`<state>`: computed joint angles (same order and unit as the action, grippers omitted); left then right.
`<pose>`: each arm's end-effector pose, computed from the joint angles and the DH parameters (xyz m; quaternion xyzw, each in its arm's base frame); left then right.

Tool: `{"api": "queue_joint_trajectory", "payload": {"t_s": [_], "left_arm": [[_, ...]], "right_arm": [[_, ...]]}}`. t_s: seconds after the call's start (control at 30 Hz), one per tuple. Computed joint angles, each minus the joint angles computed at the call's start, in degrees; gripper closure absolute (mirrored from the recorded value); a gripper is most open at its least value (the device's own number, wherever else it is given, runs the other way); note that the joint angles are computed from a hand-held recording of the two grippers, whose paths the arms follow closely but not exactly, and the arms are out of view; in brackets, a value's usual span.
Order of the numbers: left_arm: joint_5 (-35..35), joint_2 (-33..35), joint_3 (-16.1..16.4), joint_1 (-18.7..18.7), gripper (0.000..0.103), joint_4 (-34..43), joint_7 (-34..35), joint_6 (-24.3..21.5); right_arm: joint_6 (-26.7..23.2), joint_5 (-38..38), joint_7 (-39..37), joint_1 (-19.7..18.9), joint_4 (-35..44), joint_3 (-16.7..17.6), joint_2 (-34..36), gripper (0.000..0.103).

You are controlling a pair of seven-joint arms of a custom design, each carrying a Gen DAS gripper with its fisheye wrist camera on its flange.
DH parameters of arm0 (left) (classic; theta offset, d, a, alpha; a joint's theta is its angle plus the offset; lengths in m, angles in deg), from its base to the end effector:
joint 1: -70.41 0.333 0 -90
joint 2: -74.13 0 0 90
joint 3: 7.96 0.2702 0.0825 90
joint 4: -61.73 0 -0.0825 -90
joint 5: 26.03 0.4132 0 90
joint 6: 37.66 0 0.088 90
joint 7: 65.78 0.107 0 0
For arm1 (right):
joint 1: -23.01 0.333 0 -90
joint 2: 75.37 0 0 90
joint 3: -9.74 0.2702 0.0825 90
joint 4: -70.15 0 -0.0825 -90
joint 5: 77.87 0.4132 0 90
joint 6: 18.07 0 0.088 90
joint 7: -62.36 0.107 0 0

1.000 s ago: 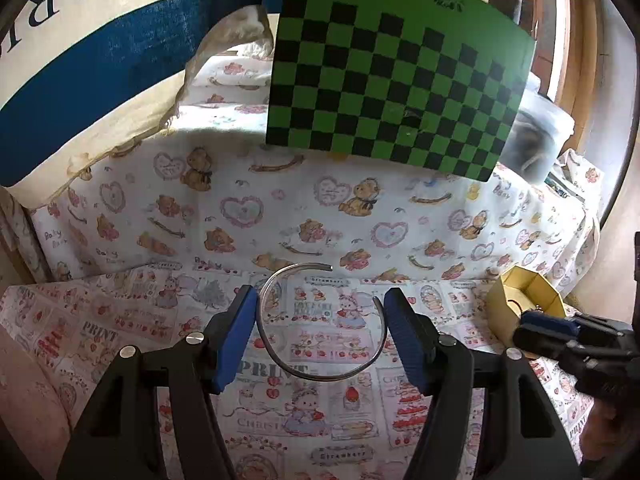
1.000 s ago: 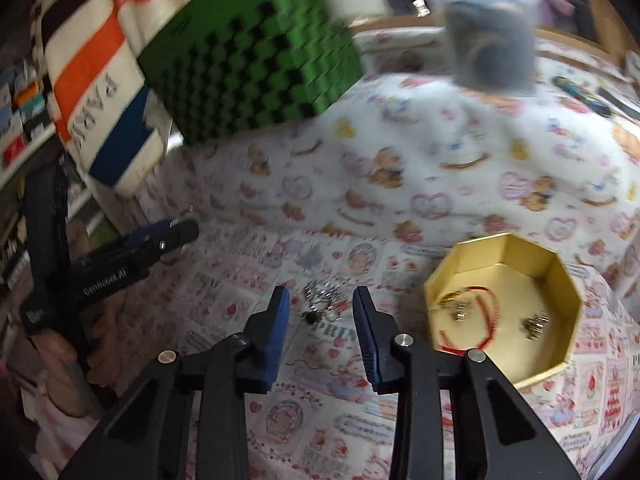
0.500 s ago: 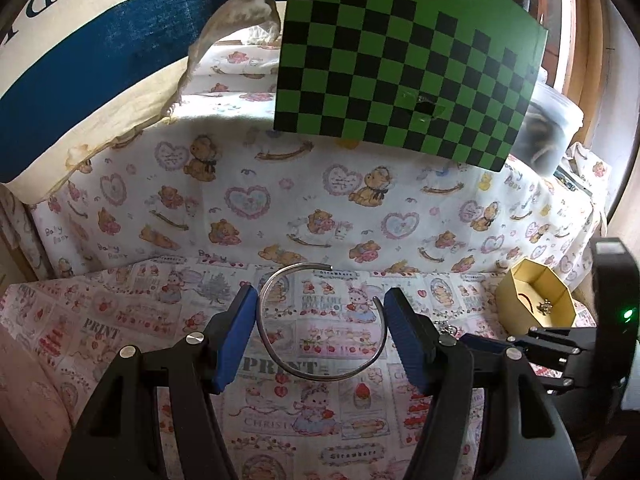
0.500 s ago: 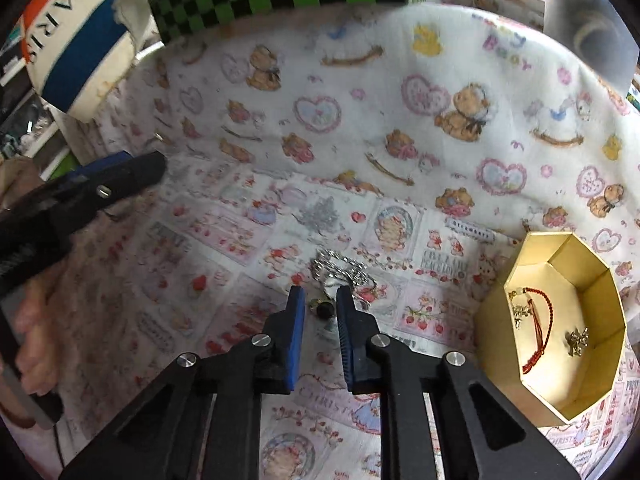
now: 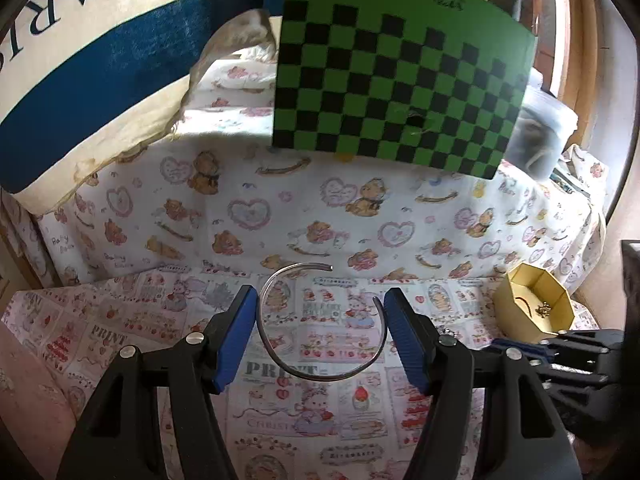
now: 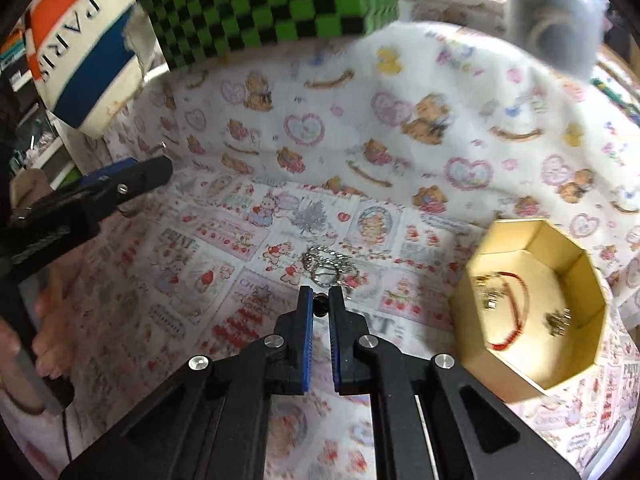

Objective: Organize jewelry
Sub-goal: 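Grasp the silver chain with the right tool while the left tool holds the bangle, then lower the silver chain into the yellow box and open the right tool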

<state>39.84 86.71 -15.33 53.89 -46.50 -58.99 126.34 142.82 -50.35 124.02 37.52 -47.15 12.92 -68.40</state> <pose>0.5821 -0.3088 0.3947 -0.6449 0.6175 -0.3594 0.2712 0.6109 0.1709 0.3888 -0.7834 0.5213 -0.1402 0.3081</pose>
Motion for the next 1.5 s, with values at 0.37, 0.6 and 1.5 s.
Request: {"api": "queue_joint_trajectory", "payload": {"t_s": [0.37,0.6,1.5], "left_arm": [[4.84,0.51,0.21,-1.64,0.039,1.19,-2.33,0.58],[8.33,-0.74,-0.10,-1.33,0.039,0.48,-5.13,3.67],[-32.20,12.16,-6.58,1.77,0.039,8.69,33.90,15.19]], "right_arm": [[2.50,24.48,-18.61,-2.31,-5.18,-0.60,-7.95,0.095],[2.78,31.80,-24.30,-2.49,-6.39,-2.40,-10.96,0.095],[3.26,11.97,-0.68,-7.35,-0.77,-3.00,-1.45,0.095]]}}
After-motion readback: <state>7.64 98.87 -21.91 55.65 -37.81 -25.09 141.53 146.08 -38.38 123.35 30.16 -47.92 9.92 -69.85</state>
